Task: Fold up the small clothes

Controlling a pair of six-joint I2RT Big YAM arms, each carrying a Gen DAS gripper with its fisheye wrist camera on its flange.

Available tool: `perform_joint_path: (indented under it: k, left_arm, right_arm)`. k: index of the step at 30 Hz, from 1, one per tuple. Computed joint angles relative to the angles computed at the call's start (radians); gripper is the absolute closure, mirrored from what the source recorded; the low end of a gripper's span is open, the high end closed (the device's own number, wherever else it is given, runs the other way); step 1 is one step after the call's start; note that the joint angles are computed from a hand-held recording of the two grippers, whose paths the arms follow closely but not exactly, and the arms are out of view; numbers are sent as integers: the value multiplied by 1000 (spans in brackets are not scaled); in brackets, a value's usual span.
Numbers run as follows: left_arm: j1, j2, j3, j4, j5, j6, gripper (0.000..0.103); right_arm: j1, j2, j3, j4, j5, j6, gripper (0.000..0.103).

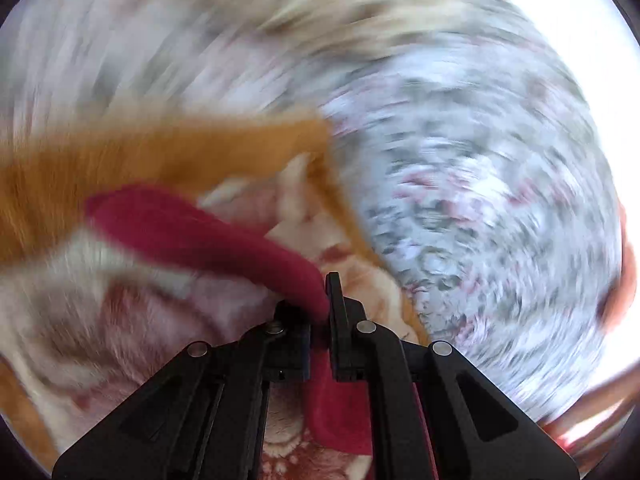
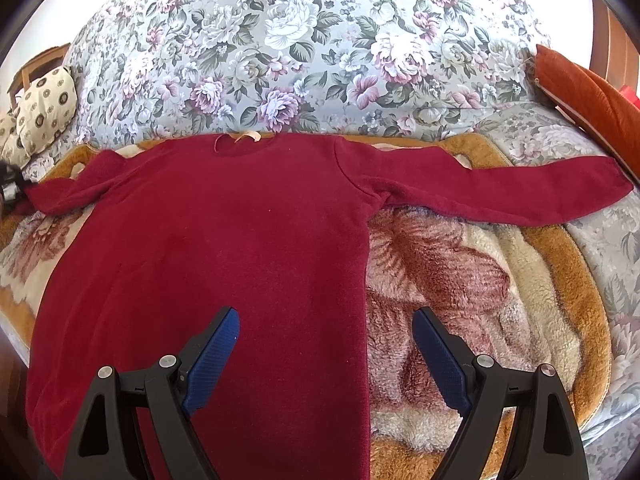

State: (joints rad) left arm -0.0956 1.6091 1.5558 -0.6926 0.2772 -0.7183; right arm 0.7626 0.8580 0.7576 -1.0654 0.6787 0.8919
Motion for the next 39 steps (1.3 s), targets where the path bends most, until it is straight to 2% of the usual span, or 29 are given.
perform_joint_path:
  k: [2, 4, 7, 11, 13, 15, 19, 22, 25, 26, 28, 30, 33, 36, 38, 39]
  left_arm:
    - [-47, -42, -6, 56, -15, 81, 98]
    - [-107, -66, -7, 106, 14, 149, 98]
    - [-199, -54, 20, 123, 58, 208, 98]
    - [-340, 7, 51, 134, 95, 232, 98]
    - [-396, 24, 20, 160, 109, 205, 98]
    - [-431, 35, -17, 168, 112, 179, 98]
    - [-491, 56, -65, 129, 121, 202, 98]
    - [-510, 60, -82, 113, 130, 221, 98]
    - [-523, 69, -63, 77, 120, 244, 98]
    - [-529, 67, -60, 63, 113, 259, 94]
    - [-544, 55, -66, 66, 101, 300, 80]
    - [-559, 43, -68, 79, 94, 339, 60]
    - [-585, 8, -102, 124, 79, 385, 47]
    - [-602, 2, -108, 124, 97, 394, 45]
    - [-608, -1, -114, 117, 113, 398, 45]
    - [-609, -1, -113, 107, 124, 402, 45]
  right_arm:
    - [7, 5, 2, -3, 9, 1, 16]
    - [12, 11, 5, -4, 16, 0, 16]
    - [12, 11, 5, -4, 16, 0, 16]
    - [8, 0, 1, -9, 12, 19, 16]
    - [-8, -6, 7, -15, -20, 15, 16]
    - [-47, -34, 8, 26, -85, -44, 16]
    - [-122, -31, 29, 121, -106, -166, 16]
    - [-214, 15, 44, 254, -220, -258, 16]
    - [-310, 107, 66, 374, -410, -300, 16]
    - [-335, 134, 72, 407, -460, -303, 16]
    - [-367, 179, 88, 447, -510, -279, 16]
    - [-387, 195, 94, 464, -532, -250, 16]
    - [-435, 182, 68, 509, -611, -196, 16]
    - [-510, 168, 4, 621, -808, -116, 16]
    - [-564, 164, -65, 772, -967, 11, 16]
    - [-578, 166, -85, 819, -1013, 59, 16]
